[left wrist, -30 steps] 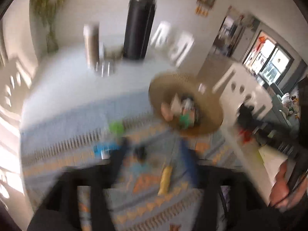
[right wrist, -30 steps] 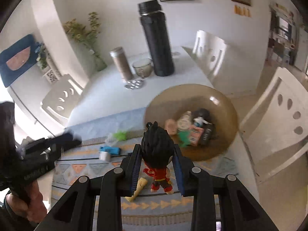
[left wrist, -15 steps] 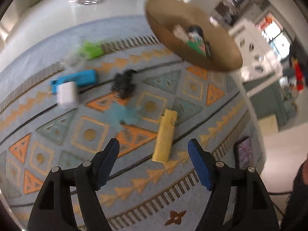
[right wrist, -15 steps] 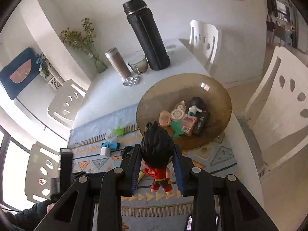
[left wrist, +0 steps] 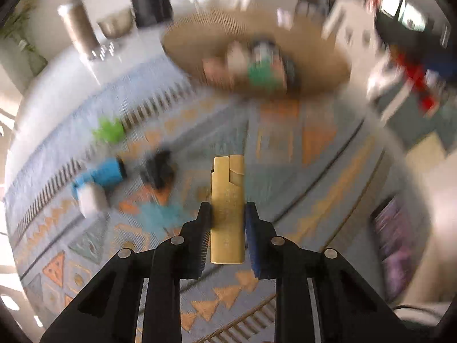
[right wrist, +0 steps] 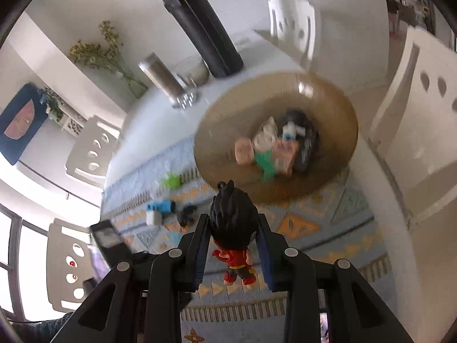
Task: Organize rigid objects
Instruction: 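Carry the doll and lighter over the brown bowl and release both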
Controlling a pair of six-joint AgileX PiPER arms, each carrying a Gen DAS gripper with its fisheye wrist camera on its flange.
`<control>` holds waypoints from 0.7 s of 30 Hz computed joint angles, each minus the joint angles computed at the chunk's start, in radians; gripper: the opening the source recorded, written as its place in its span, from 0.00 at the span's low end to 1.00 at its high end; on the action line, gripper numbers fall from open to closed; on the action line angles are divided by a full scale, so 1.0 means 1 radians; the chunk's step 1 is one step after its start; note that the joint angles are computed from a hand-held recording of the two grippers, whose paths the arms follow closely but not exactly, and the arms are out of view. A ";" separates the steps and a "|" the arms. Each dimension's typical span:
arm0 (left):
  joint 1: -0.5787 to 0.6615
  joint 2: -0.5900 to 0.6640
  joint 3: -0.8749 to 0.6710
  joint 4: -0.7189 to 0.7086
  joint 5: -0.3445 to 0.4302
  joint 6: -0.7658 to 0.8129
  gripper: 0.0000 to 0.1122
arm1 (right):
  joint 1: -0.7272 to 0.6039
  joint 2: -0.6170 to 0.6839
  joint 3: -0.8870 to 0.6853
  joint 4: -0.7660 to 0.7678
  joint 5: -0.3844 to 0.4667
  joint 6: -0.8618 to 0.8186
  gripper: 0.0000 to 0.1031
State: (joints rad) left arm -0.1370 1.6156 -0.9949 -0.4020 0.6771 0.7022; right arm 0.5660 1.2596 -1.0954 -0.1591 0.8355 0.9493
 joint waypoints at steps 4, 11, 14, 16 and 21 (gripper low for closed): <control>0.082 -0.013 -0.213 -0.165 0.143 0.040 0.18 | -0.019 -0.007 -0.116 -0.075 0.061 -0.009 0.30; 0.075 0.109 -0.555 -0.253 0.229 -0.020 0.18 | -0.056 0.039 -0.278 -0.154 0.094 -0.014 0.30; 0.052 0.177 -0.615 -0.242 0.220 -0.044 0.18 | -0.091 0.069 -0.271 -0.136 0.070 -0.011 0.30; 0.040 0.248 -0.658 -0.232 0.249 -0.076 0.18 | -0.125 0.086 -0.234 -0.096 0.042 -0.013 0.30; 0.024 0.333 -0.670 -0.194 0.283 -0.108 0.18 | -0.207 0.166 -0.133 0.049 -0.023 -0.064 0.30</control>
State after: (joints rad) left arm -0.1127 1.9487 -1.6654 -0.5963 0.9598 0.5941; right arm 0.3593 1.4253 -1.2279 -0.1097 0.8125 0.8849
